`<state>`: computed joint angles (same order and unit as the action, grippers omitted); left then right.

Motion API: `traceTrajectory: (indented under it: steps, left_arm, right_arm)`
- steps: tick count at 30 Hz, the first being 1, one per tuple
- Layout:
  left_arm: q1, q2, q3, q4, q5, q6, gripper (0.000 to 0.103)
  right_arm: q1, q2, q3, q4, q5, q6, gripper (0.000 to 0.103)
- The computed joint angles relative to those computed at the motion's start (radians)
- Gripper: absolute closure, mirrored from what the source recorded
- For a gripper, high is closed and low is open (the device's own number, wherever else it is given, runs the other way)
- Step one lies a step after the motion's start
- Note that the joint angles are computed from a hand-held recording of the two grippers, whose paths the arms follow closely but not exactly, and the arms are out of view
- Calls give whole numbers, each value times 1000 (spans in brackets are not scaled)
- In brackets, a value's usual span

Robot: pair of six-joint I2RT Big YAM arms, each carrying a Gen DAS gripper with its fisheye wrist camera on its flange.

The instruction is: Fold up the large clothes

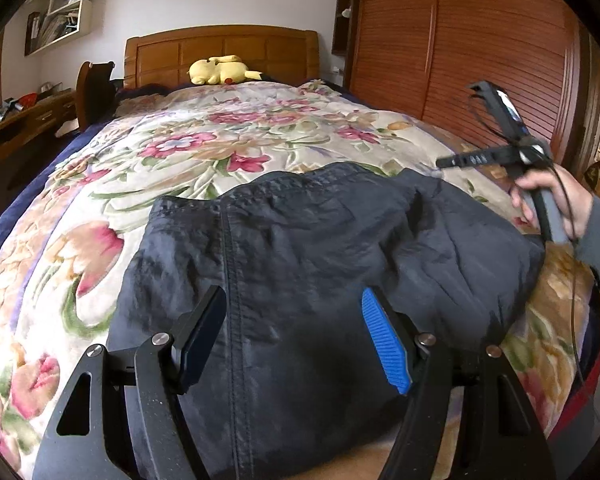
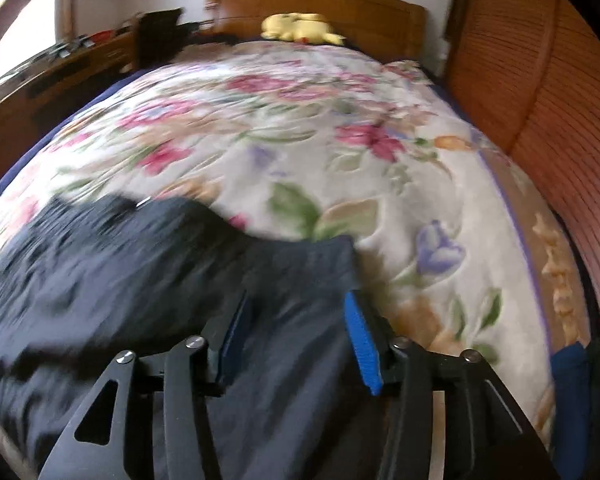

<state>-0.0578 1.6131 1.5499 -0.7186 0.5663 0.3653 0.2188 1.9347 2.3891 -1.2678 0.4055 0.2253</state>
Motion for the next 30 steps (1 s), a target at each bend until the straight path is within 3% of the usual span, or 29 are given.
traceTrajectory:
  steps: [5,9,13,20,24,30]
  left_arm:
    - [2,-20,-21,6,23,3,32]
    - [-3,-29,-32,1,37,20,32]
    - [-9,-33,-38,-10,42,38,32]
    - [-12,-31,-49,-57,45,71,32]
    - [-20,-42,-76,-68,27,102,32]
    - [-30,-57,-108,-48,-13,124,32]
  right_arm:
    - [87,-182,-321,145,-11,-16,52]
    - [131,-282,-490,245,-19,18,52]
    - [171,-318,-547,290,-23,36,52]
    - [200,-280,-567,273,-23,7,52]
    - [203,-285,-640,342,9,-42,51]
    - [219,-296,-605,273,30,-14,51]
